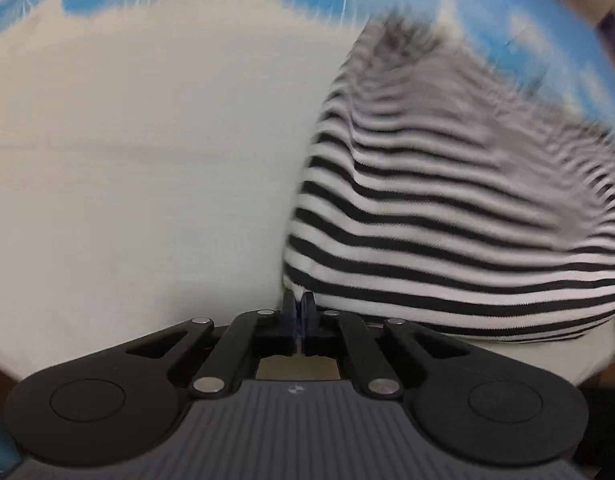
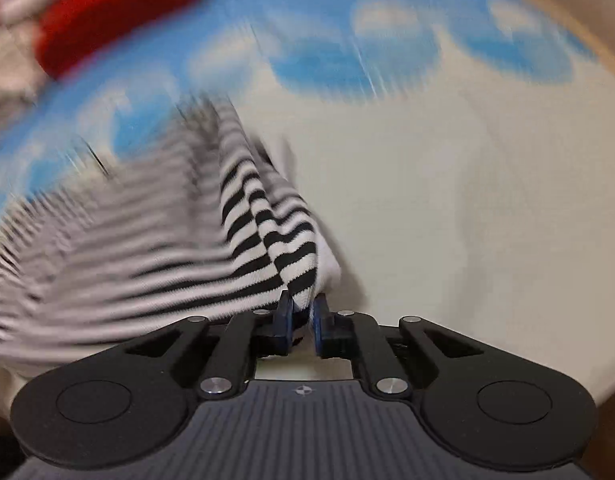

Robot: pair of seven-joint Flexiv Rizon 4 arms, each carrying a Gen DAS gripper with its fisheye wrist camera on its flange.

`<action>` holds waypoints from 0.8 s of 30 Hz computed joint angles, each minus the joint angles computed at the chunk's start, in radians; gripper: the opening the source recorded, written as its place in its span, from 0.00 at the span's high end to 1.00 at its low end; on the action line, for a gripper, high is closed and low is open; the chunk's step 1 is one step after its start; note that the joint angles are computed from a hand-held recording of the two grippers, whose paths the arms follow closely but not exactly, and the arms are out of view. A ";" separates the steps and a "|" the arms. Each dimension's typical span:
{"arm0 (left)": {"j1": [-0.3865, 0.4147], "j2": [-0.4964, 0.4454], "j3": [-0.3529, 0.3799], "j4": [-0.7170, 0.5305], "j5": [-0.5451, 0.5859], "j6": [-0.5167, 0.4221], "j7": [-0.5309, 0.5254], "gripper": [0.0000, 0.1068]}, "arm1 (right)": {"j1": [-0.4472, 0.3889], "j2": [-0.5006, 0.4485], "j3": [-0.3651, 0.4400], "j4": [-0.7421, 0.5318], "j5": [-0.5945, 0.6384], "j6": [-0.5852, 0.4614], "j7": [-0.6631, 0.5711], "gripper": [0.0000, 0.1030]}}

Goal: Fold small clothes

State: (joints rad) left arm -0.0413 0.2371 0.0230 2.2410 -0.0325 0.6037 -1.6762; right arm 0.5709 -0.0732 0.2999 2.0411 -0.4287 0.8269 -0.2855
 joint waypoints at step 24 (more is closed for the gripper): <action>-0.094 -0.140 -0.087 -0.043 0.006 0.499 -0.089 0.76 | 0.072 -0.114 -0.066 -0.079 -0.262 -0.155 0.129 0.95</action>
